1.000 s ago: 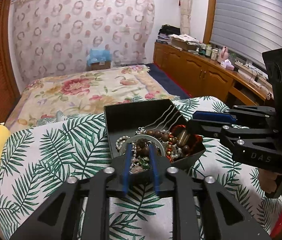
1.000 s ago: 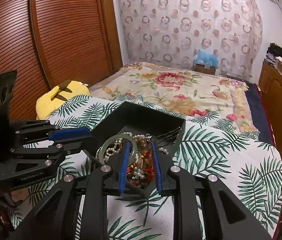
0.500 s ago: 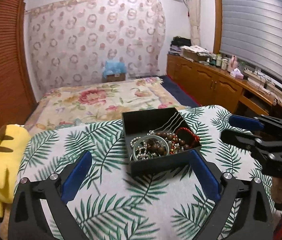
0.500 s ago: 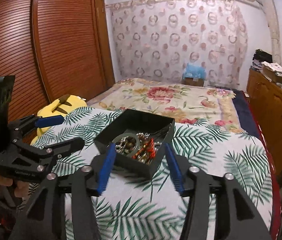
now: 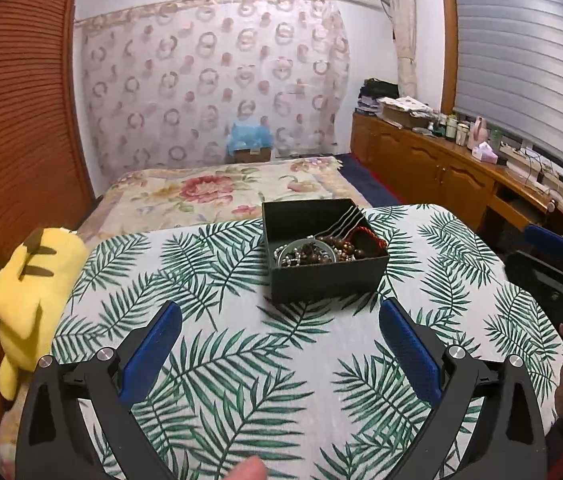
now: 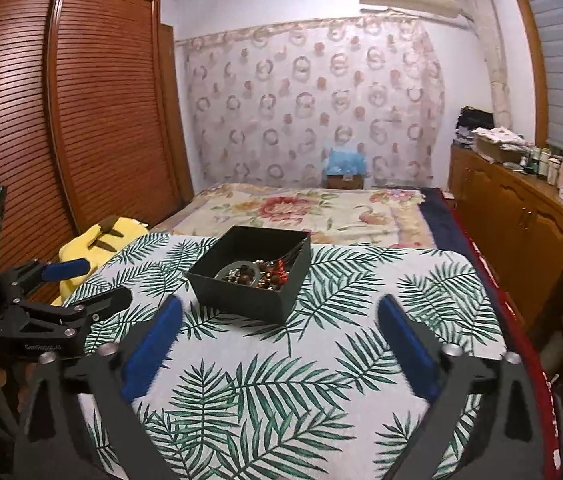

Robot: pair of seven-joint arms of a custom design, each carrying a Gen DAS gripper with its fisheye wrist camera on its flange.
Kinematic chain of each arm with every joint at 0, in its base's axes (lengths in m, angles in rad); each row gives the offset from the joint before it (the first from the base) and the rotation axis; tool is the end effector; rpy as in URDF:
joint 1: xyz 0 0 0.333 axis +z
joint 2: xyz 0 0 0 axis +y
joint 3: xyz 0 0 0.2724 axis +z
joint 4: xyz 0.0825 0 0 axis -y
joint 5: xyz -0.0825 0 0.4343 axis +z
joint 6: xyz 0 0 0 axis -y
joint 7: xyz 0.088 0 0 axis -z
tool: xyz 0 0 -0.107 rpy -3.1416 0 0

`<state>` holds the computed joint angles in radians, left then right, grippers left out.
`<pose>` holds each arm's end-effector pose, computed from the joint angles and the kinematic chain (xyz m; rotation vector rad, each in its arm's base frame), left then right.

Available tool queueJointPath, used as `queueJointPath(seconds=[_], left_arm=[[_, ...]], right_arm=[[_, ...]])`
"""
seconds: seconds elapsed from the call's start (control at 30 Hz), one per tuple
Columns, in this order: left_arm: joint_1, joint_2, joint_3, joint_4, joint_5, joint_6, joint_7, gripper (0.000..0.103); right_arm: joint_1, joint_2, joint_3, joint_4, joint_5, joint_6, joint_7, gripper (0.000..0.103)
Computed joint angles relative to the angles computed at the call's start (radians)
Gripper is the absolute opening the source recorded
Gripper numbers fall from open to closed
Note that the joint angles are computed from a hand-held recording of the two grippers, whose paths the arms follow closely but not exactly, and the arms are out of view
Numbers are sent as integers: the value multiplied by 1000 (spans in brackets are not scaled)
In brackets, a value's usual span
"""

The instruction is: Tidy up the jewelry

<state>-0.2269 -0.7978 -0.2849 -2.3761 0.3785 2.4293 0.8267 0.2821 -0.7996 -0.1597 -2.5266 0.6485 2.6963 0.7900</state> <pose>0.3767 -0.2406 0.6421 -1.6707 1.6008 -0.8547 0.4448 0.0255 0.5944 -1.7657 1.1223 -0.5876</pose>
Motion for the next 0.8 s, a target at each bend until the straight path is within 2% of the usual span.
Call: queueJointPath(seconds=[0.13,0.33,0.8], left_arm=[[-3,-26,-4,-20,3,5,-10,95],[1,-47,-9,-36,7,10,-30,95],[3,-73,-23,-41,30,-6,-54,95]], right_arm=[[-23,-25,12,-15,-8,11,39,101],[-19,-39,13,-31,-27,48,52,101],[-17,-40,12,-41,-59,55,83,101]])
